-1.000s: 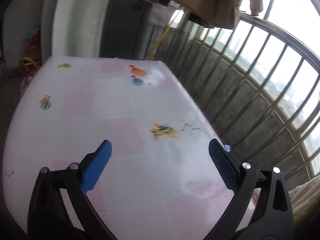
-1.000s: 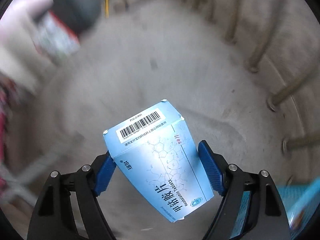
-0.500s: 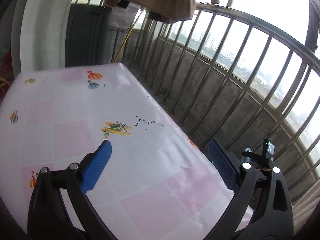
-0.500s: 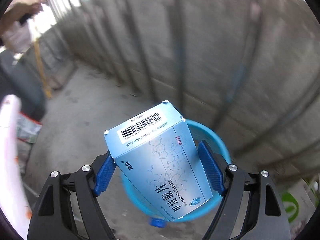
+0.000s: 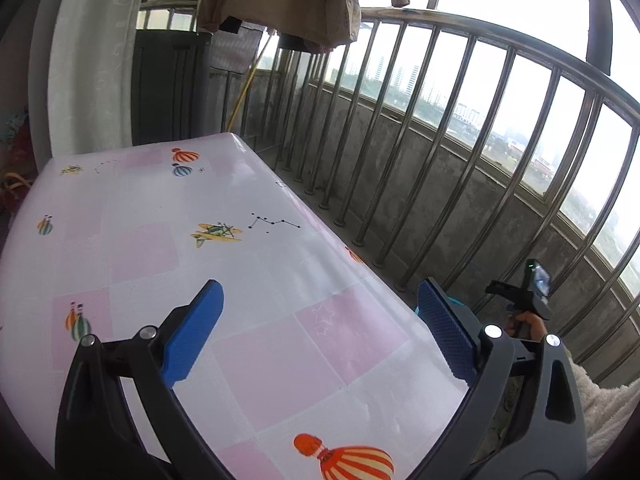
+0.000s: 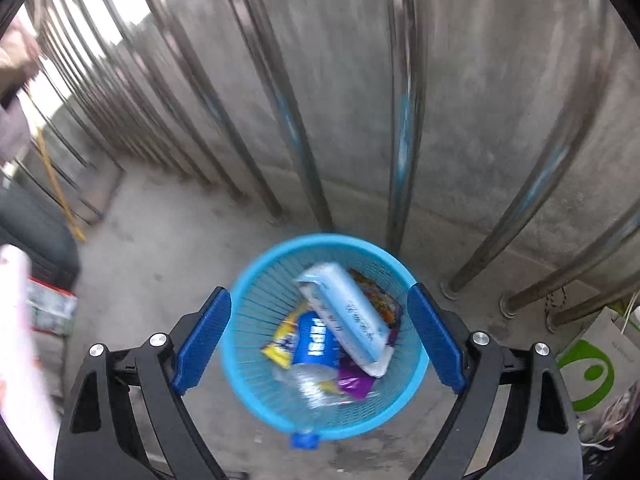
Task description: Collect trash
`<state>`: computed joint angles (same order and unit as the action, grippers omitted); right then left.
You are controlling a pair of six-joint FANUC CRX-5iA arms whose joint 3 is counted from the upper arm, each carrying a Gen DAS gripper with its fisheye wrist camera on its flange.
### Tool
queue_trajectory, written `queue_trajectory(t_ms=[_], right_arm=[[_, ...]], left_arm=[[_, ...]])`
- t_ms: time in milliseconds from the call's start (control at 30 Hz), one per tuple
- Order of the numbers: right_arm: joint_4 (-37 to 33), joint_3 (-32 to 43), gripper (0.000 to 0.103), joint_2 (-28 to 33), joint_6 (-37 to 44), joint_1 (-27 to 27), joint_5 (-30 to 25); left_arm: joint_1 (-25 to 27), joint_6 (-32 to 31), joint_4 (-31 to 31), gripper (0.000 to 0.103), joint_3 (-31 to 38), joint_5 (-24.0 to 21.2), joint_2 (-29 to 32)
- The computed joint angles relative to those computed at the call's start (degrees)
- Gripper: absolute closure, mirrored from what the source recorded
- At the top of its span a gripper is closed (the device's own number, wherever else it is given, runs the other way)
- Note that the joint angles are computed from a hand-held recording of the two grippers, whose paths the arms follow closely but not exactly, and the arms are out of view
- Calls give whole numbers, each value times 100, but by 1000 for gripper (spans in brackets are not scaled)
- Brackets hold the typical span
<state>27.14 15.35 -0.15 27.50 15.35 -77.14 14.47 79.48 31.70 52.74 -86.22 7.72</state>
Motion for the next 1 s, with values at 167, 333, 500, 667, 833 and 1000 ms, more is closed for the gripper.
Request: queue_trajectory(t_ms=[167,333,500,667,833,1000], right_arm=[[849,-123,13,-554,-493,1232,131],[1656,44,6,-619,-434,2722,-88],[2235,-126,6,-627,-217,3956,-86],[2171,62,6,-438,204,4714,-388],[2389,324,6,-327,804,5177,-671],[2040,1056,6,46,1575,5229,-1561]], left_arm=[[67,115,-434,9,-190,113,-442],[-232,683,-1784,9,508,-613,-411],[-609,501,-2910,9,758,-1159,-498],[-715,343,-3404,9,1241,-1370,-426],[-931,1155,-3876,9,1257,-1537,-531],[-1653,1073,-4738,9,1276,-2306,-445]])
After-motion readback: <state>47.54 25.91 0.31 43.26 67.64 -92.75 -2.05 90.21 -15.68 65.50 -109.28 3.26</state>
